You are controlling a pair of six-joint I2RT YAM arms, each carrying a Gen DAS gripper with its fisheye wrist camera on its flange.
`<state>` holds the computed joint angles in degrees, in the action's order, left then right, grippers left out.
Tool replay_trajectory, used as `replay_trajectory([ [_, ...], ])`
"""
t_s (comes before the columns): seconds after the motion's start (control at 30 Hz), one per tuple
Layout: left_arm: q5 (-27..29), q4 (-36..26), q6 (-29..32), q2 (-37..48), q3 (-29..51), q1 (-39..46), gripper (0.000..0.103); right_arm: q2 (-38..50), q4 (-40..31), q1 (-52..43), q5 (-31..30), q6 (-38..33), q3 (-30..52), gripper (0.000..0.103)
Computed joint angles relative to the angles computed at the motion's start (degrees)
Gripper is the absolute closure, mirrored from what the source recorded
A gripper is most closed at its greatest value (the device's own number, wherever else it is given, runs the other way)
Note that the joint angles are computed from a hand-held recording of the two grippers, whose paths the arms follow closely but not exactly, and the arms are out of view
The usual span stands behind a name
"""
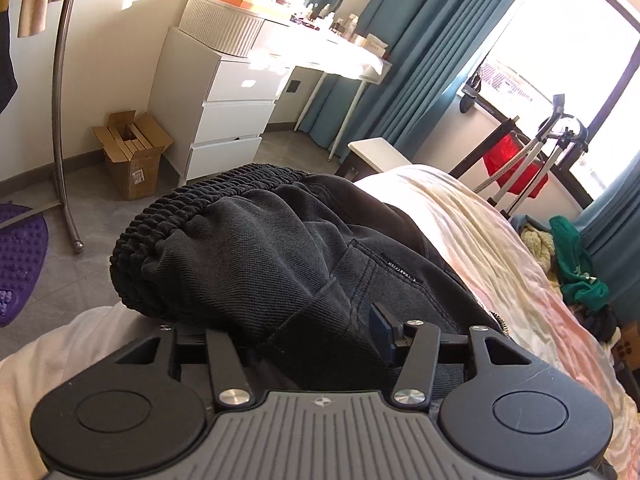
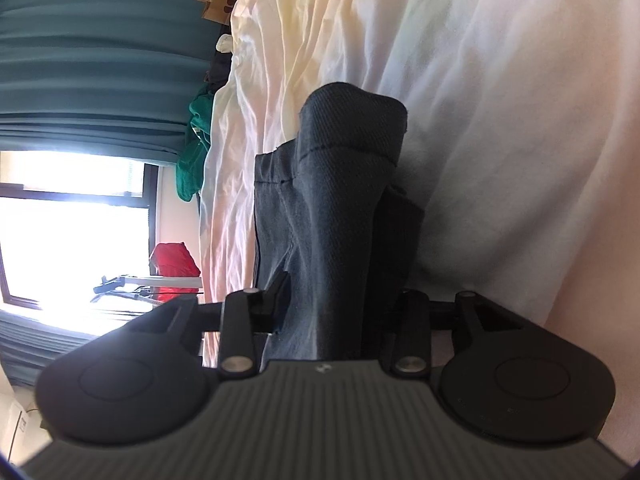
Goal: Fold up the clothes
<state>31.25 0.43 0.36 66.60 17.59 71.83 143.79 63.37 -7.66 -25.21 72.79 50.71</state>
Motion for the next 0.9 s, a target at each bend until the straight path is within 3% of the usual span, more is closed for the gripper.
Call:
replay_trajectory([
  [0.03, -2.9, -1.1, -0.1, -4.0, -1.1, -1.1, 0.025, 0.2, -0.4, 0.1, 0.2, -0.5, 0.6, 0.058],
  [0.07, -5.6, -2.1, -0.1, -8.4, -2.5, -2.0, 0.022, 0.2, -1.4, 0.3, 0.2, -1.4, 1.3, 0.058],
  [0.13, -9.7, -5.1, 0.3, -17.2, -4.5, -3.5, 0.021, 0.2, -3.0, 0.5, 0.3, -3.2, 2.6, 0.058],
  [0.2, -10.2, -8.7, 0.9, -23.4, -5.0, -3.6, 0.021, 0.9, -1.9, 0.5, -0.6, -4.6, 3.8, 0.056],
  [0.23, -9.8, -10.1, 1.1, -26.0, -5.2, -3.2, 0.02, 1.3, -1.5, 0.6, -0.9, -5.3, 4.4, 0.058],
  [0.3, -9.6, -12.7, 1.0, -32.3, -5.9, -3.1, 0.02, 1.1, -3.0, 0.7, -0.6, -7.4, 5.4, 0.073],
  [0.33, -9.8, -13.9, 0.8, -35.4, -6.2, -3.3, 0.019, 0.6, -4.5, 0.8, 0.1, -8.9, 5.6, 0.085],
  [0.37, -11.0, -14.1, 0.2, -38.7, -6.9, -4.1, 0.019, 0.1, -5.7, 0.9, 0.8, -9.8, 5.7, 0.09],
  [0.5, -16.2, -12.2, -1.2, -44.8, -8.7, -10.3, 0.015, -2.7, -9.7, 2.3, 5.5, -11.4, 5.0, 0.093],
  [0.73, -33.6, -11.2, -5.6, -43.7, -8.2, -36.5, 0.015, -5.4, -5.2, 4.7, 12.8, -9.8, 1.8, 0.093],
  [0.8, -39.1, -5.2, -7.0, -38.2, -9.5, -45.7, 0.015, -6.4, -5.8, 5.3, 14.4, -13.5, 1.7, 0.093],
  [0.9, -49.0, 8.2, -10.2, -22.5, -10.4, -60.3, 0.015, -6.3, -4.6, 5.4, 15.2, -15.1, 1.4, 0.093],
])
